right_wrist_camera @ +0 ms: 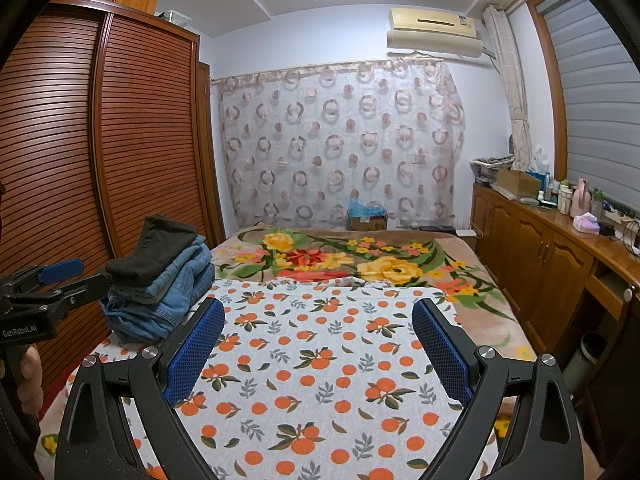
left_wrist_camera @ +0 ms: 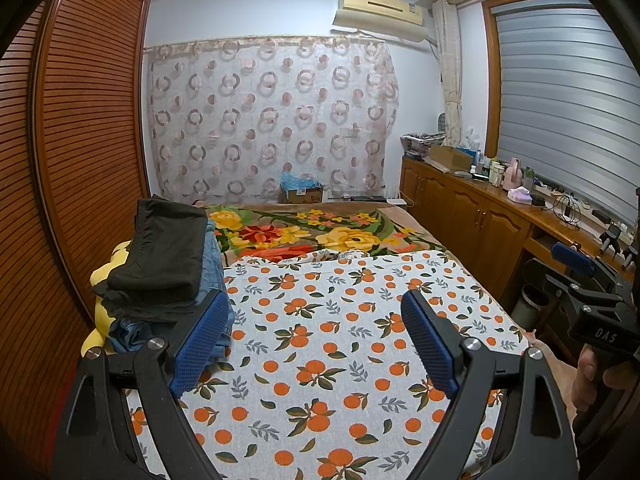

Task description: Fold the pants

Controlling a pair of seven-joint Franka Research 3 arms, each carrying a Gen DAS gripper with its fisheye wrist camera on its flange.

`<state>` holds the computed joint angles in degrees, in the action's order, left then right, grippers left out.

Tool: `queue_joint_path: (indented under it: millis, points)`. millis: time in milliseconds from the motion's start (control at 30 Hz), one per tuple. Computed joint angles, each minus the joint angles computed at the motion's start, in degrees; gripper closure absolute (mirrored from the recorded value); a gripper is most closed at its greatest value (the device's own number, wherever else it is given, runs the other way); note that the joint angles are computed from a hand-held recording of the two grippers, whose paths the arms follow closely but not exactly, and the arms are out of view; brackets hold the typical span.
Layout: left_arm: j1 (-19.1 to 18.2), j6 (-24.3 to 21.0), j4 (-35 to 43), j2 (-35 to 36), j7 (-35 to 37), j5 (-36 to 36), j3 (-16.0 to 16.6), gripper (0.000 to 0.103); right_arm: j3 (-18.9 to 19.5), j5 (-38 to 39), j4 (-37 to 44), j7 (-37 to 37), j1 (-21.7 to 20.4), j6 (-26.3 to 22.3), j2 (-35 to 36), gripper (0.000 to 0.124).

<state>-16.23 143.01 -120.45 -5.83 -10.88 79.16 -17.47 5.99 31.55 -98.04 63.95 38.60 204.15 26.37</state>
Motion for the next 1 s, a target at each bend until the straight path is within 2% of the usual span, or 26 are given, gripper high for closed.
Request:
queue_joint_path:
  millis: [1000]
  points:
    - [-0.06,-0.04,-0.05,0.02,-0.32,0.26,-0.01,0.014,0.29,-0.64,-0.37,0.48,-0.35,0.28,-0.16,0.028]
